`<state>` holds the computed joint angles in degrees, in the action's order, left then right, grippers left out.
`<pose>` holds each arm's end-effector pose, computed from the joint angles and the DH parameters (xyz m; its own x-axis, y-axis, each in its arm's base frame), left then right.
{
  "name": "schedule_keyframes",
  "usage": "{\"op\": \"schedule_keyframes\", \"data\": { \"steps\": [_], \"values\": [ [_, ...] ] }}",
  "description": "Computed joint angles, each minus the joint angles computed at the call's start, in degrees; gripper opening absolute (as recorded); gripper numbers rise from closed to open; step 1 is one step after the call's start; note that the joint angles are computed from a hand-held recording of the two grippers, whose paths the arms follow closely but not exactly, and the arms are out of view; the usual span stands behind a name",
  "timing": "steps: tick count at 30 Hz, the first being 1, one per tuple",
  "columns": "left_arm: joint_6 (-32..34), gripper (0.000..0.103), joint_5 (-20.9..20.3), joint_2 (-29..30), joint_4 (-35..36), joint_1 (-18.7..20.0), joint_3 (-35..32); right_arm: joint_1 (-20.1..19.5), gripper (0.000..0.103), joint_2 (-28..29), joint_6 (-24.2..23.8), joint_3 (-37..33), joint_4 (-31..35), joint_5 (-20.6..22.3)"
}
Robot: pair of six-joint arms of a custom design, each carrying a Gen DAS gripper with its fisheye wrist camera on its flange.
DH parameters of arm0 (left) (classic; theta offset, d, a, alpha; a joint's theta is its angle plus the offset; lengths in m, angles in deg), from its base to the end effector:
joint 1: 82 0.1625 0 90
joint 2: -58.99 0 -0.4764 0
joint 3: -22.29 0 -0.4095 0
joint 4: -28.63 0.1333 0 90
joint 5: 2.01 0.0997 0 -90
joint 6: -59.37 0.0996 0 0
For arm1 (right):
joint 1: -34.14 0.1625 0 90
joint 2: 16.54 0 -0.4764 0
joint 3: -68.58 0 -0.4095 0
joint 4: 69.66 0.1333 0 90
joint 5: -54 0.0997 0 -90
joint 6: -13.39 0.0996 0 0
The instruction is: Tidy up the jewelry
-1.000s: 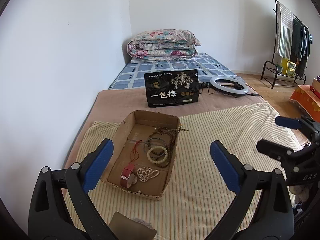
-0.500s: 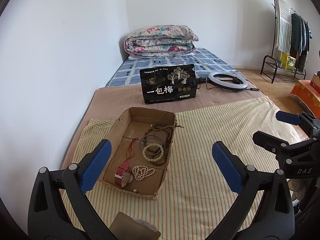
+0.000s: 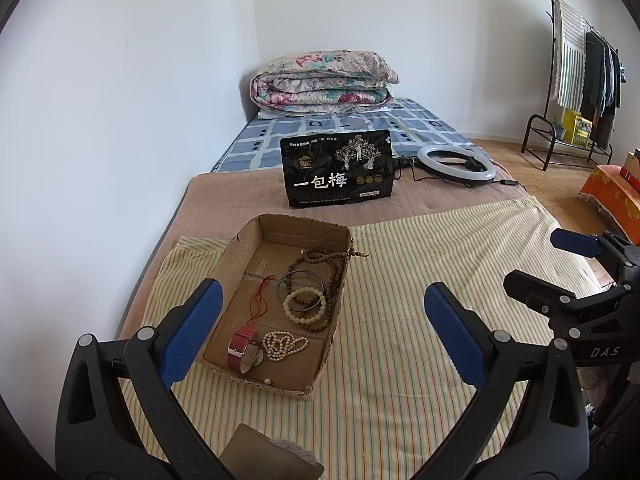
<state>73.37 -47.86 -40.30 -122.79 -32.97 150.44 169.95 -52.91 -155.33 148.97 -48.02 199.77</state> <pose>-0.1120 -0.4381 0.4284 -0.6305 0.3358 -0.6998 0.7267 0.5721 -0.3802 0.4731 -0.3889 0.0683 -0.7519 -0.0384 0.6581 -0.5162 0.6553 -0.5515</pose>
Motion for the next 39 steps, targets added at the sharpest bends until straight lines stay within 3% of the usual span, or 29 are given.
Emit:
{"op": "schedule_keyframes", "data": {
  "steps": [39],
  "values": [
    [-0.8, 0.102, 0.2, -0.2, 0.8, -0.3, -0.4, -0.1, 0.103, 0.3, 0.3, -0.3, 1.0, -1.2]
  ]
}}
